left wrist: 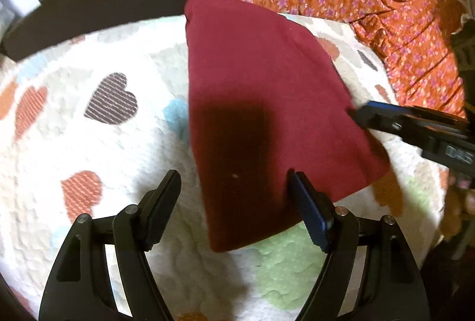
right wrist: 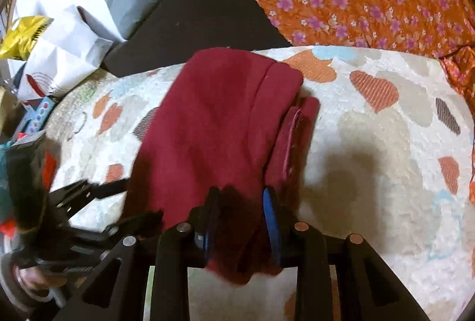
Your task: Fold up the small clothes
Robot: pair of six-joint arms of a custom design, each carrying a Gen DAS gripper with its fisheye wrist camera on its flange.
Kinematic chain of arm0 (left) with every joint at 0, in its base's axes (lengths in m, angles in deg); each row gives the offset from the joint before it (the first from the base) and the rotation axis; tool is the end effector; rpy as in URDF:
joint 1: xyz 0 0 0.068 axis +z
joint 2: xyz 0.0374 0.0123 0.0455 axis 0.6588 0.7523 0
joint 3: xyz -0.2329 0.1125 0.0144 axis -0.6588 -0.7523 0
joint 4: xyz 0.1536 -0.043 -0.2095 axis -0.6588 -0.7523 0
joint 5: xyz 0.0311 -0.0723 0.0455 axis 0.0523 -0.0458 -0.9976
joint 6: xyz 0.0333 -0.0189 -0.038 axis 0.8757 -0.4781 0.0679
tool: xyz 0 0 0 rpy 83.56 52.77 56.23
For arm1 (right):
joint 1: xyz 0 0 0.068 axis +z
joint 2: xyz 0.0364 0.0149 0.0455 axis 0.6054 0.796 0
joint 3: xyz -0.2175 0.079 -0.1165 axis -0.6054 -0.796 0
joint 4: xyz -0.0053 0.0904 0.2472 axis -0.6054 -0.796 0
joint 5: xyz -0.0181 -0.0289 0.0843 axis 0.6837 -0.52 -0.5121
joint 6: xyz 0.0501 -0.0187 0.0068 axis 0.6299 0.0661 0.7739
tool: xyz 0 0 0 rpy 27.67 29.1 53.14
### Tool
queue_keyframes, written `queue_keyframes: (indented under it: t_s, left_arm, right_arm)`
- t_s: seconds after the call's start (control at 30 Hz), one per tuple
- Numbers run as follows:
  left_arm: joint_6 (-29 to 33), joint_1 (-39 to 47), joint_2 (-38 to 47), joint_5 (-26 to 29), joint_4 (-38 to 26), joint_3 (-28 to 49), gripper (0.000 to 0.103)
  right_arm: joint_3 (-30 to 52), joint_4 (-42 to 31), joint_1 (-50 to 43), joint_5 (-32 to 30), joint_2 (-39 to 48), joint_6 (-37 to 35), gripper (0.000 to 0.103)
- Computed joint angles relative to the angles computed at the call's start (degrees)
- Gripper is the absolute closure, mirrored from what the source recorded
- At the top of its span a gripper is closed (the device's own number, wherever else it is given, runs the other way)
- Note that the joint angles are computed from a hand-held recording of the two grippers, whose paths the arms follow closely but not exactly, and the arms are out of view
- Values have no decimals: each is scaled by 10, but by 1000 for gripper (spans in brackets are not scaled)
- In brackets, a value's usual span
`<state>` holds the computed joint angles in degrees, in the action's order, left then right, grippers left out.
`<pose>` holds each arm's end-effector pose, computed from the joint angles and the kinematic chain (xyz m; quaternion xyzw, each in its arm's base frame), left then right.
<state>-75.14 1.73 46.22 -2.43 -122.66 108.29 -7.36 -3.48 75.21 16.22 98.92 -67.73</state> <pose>0.1371 -0.1010 0.2419 -0.0187 0.9502 -0.0789 0.3009 0.2032 0.1658 0.2529 -0.2682 0.8994 0.2034 0.2789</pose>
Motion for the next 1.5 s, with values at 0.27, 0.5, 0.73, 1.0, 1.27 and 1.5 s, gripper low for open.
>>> queue_keyframes:
  t_s: [0.27, 0.5, 0.73, 1.0, 1.27, 1.5]
  left_arm:
    - [-10, -14, 4, -25, -9, 7, 26]
    - [-10, 1, -8, -28, -13, 6, 26]
    - [-11, 23, -5, -8, 0, -2, 26]
    - [4, 35, 8, 1, 19, -6, 26]
    - [14, 56, 7, 21, 28, -3, 26]
    - [37, 141, -23, 141, 61, -8, 26]
  right_arm:
    - [-47, 25, 20, 45, 6, 5, 75]
    - [-33, 13, 13, 38, -23, 32, 75]
    - [11, 32, 36, 72, 16, 24, 75]
    - [78, 68, 26, 85, 152, 7, 75]
    - [74, 67, -6, 19, 135, 19, 70]
    - [27, 79, -61, -59, 82, 33, 36]
